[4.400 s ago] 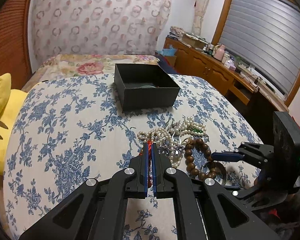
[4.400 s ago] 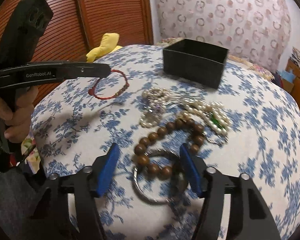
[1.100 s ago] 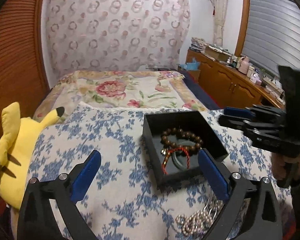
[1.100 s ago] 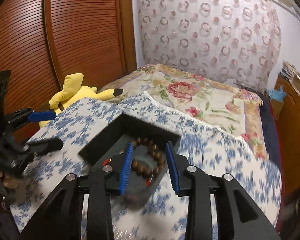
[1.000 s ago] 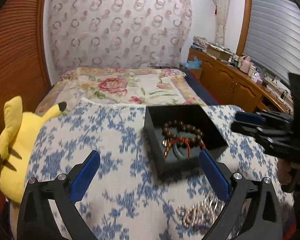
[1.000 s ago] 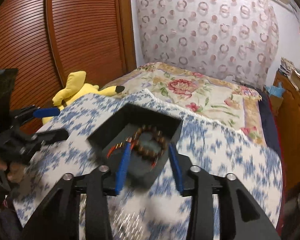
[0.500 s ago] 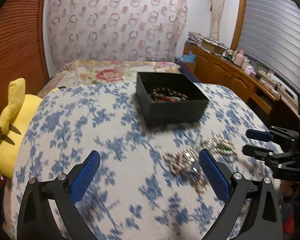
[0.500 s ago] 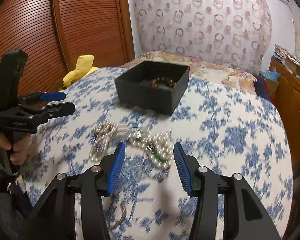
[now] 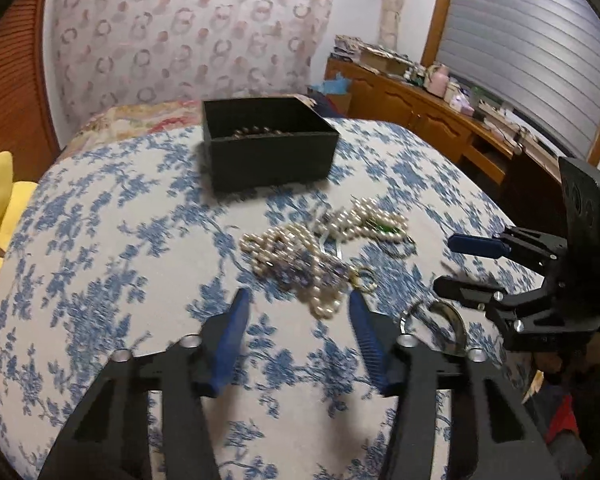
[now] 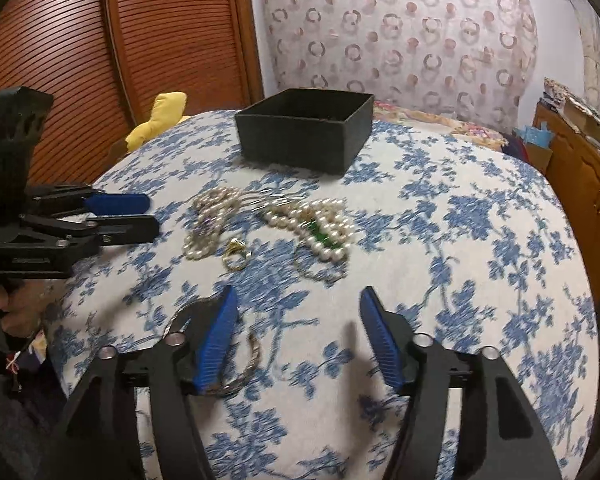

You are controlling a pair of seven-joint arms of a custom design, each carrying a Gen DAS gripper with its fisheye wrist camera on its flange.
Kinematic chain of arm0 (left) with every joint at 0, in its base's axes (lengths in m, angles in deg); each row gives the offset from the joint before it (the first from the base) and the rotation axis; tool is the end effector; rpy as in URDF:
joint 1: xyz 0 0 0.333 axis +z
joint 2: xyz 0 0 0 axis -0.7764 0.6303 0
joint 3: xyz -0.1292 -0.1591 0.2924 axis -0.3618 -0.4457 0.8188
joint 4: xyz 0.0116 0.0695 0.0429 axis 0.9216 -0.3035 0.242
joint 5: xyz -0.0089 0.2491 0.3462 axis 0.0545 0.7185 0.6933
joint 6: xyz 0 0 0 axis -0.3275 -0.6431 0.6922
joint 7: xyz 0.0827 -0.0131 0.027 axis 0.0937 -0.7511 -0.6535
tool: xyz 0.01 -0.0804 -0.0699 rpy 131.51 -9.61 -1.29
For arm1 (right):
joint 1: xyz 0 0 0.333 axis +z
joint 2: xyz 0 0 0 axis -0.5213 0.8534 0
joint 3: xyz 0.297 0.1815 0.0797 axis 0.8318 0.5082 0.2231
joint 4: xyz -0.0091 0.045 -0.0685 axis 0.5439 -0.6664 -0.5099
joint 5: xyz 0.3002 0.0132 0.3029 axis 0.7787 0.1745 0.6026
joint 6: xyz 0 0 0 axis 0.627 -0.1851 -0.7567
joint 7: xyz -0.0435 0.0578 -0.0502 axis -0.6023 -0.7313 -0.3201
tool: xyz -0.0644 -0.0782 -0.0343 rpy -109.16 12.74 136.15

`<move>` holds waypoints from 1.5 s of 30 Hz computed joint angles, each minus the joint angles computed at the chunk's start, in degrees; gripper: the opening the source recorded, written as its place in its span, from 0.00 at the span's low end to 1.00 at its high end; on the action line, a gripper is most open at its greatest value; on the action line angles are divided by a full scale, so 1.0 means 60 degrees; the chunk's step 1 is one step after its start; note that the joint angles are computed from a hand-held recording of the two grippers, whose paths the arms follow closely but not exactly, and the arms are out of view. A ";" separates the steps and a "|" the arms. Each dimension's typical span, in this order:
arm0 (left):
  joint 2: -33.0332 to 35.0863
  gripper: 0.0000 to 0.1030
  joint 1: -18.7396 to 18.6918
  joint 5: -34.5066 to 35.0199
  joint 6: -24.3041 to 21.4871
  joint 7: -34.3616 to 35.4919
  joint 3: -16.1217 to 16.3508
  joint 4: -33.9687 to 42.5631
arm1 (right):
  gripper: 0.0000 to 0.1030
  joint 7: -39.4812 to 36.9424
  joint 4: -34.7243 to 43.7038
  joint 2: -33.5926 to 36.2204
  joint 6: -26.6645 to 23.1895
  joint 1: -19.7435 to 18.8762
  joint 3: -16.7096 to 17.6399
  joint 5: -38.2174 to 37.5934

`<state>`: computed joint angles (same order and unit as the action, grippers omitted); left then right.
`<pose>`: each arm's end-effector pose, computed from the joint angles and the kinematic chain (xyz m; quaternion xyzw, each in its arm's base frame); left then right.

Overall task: Organize jewelry
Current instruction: 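Grasp the pearl necklace with the left gripper and lift it, then grasp the silver bangle with the right gripper while the left holds the pearl necklace up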

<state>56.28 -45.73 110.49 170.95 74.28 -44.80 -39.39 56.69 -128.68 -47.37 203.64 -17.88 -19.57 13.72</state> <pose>0.6552 -0.1876 0.3764 -0.6099 0.6979 -0.3310 0.1769 0.7029 0.2633 0.3589 -0.8318 0.4073 -0.1225 0.3566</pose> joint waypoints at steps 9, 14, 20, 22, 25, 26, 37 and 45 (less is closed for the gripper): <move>0.0580 0.19 0.0128 -0.0596 -0.0896 0.0729 -0.0510 0.0684 | 0.67 -0.0545 -0.0058 -0.0022 -0.0050 -0.0256 0.0289 0.0470; 0.0747 0.18 -0.0560 -0.0612 -0.1182 0.0589 0.0149 0.1052 | 0.67 -0.0899 -0.0062 -0.0036 0.0024 -0.0362 0.0401 0.0934; 0.0749 0.05 -0.1073 -0.0340 -0.1352 0.0368 0.0634 0.1212 | 0.67 -0.1106 -0.0071 -0.0053 0.0065 -0.0323 0.0377 0.1180; 0.0651 0.05 -0.1244 -0.0162 -0.1220 0.0228 0.0837 0.1103 | 0.67 -0.1116 -0.0069 -0.0053 0.0066 -0.0293 0.0346 0.1197; 0.0432 0.05 -0.1195 -0.0076 -0.0854 0.0153 0.0821 0.0845 | 0.67 -0.1149 -0.0079 -0.0062 0.0073 -0.0273 0.0325 0.1213; 0.0381 0.05 -0.1126 -0.0072 -0.0726 0.0160 0.0753 0.0785 | 0.67 -0.1132 -0.0078 -0.0062 0.0058 -0.0258 0.0306 0.1201; -0.0171 0.05 0.0295 -0.0375 0.0198 0.0554 -0.0599 0.0578 | 0.67 -0.1083 -0.0079 -0.0062 0.0070 -0.0227 0.0277 0.1163; -0.0516 0.05 0.0890 -0.0176 0.0650 0.0417 -0.1043 0.0465 | 0.67 -0.1085 -0.0095 -0.0072 0.0087 -0.0223 0.0277 0.1178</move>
<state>53.18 -40.39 109.43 174.85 76.78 -51.06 -36.60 50.17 -129.25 -47.80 204.17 -19.22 -17.91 20.79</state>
